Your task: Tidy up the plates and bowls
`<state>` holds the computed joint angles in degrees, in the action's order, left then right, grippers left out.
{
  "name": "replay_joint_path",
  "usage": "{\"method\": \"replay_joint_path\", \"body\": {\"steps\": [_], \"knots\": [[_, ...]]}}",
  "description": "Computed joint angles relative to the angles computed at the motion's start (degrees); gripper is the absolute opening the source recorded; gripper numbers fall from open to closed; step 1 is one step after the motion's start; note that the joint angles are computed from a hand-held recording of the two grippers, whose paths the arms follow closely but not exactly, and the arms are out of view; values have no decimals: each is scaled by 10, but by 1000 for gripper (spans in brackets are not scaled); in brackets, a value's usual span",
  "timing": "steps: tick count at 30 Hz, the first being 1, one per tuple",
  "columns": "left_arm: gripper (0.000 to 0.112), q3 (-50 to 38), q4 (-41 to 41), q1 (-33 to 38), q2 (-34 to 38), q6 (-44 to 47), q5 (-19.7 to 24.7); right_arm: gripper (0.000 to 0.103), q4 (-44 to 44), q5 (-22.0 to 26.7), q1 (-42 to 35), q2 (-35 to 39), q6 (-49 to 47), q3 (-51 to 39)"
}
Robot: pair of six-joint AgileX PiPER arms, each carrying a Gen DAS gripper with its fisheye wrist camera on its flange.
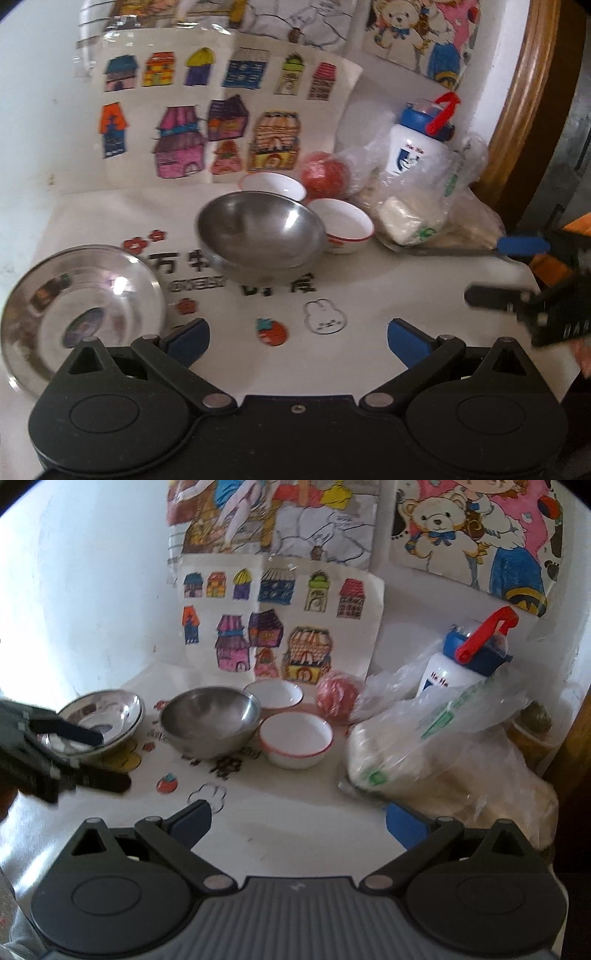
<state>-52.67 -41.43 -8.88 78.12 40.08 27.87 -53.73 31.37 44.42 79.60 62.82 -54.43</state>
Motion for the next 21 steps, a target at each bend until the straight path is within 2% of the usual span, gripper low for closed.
{"method": "replay_joint_path", "body": {"steps": [4,10,15,19,21], "knots": [[102,-25,49,-32,17,-40,-2,102,64,-48,-52,2,-70,-9],[101,-72,67,-30,40,-31,26,98,93,-86,-81,26,-74,-13],[99,-142,51,-6,62,29,80,92,107,-89,-81,52,-43,-28],[97,-274,93,-4,136,39,138,86,222,-92,-103,75,-102,-60],[96,-359,103,-2,189,48,184,82,289,-91,-119,87,-141,-81]]}}
